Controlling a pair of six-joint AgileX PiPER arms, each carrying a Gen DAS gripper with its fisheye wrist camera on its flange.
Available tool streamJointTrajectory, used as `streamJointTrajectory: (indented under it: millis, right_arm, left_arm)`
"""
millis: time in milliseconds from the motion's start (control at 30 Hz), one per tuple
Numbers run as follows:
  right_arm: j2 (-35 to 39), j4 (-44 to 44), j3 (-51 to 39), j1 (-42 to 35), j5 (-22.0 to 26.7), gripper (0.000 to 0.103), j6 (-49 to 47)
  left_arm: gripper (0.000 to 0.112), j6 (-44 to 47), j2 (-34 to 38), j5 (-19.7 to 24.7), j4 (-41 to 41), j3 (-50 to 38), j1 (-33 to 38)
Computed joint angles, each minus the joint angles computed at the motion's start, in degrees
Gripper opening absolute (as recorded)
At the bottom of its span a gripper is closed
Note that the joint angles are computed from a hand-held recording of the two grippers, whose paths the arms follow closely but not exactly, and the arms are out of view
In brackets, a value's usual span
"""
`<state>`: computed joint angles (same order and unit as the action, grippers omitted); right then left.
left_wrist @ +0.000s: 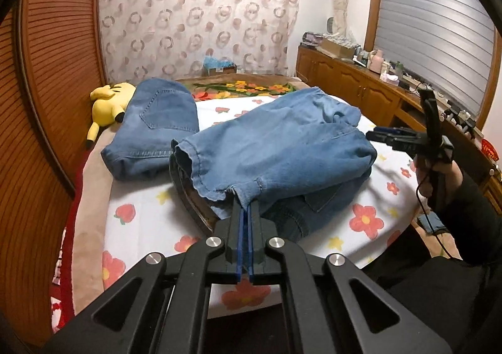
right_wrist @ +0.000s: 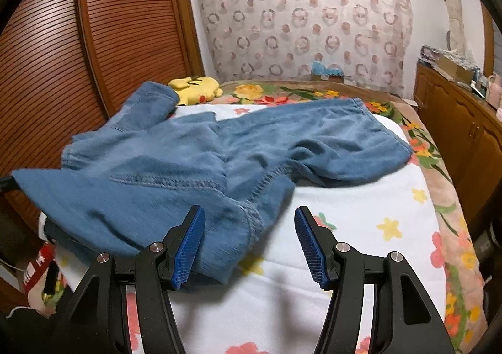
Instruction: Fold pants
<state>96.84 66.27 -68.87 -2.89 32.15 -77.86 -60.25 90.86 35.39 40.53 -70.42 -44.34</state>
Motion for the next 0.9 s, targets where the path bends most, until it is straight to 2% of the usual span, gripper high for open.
streamJointTrajectory:
  millis: [200,300,367,400,467,500,533,567,700,900]
  right_arm:
    - [2.96,-3.46,-4.73,2.74,0.43,0.062,3.20]
    - [6.75,-8.29,-9.39,3.71,2.02,0.060,7.88]
    - [9.13,-11.39,-12.68,3.78,4.20,0.048,11.06]
    - [9.96,-12.80,-14.21,3.57,5.37,0.035,12.42]
    - [10.39,-12.47,-14.91,2.72,7.25,0.015,11.70]
    - [10.23,-12.09,-15.06,2.21,8.20,0.012,10.96]
    - [9.70,-11.36,-14.58,1.61,8.83,0.010,9.67]
    - [9.10,-10.70,-14.02,0.85,9.72,0.009,8.30]
    - [5.20,-7.66,-8.74,-2.41,11.55,0.007,2.16]
    - [3.52,-10.20,-3.92,-3.29,10.61,0.007,1.64]
  left_arm:
    - [0.002,0.74,-0.26,0.46,-0.35,0.04,-0.39]
    - [0.002,0.42,-0.07,1.16,-0.39,-0.10,-0.25]
    - [0.007,-0.18,-0.17,1.25,-0.62,0.17,0.38]
    - [0.010,-0.69,-0.23,1.47,-0.42,0.32,0.65]
    - [0.024,-1.86,-0.03,1.94,0.39,0.34,1.23]
    - [0.029,-2.24,0.22,2.26,0.63,0.08,1.49]
    - [0.041,-3.07,0.69,2.48,1.36,-0.28,1.79]
    - [0.047,-3.55,0.87,2.10,1.81,-0.27,2.04]
    - [0.047,-2.38,3.15,0.81,1.09,-2.06,3.36]
    - [0.047,1.02,8.17,-1.39,-0.91,-6.90,6.39]
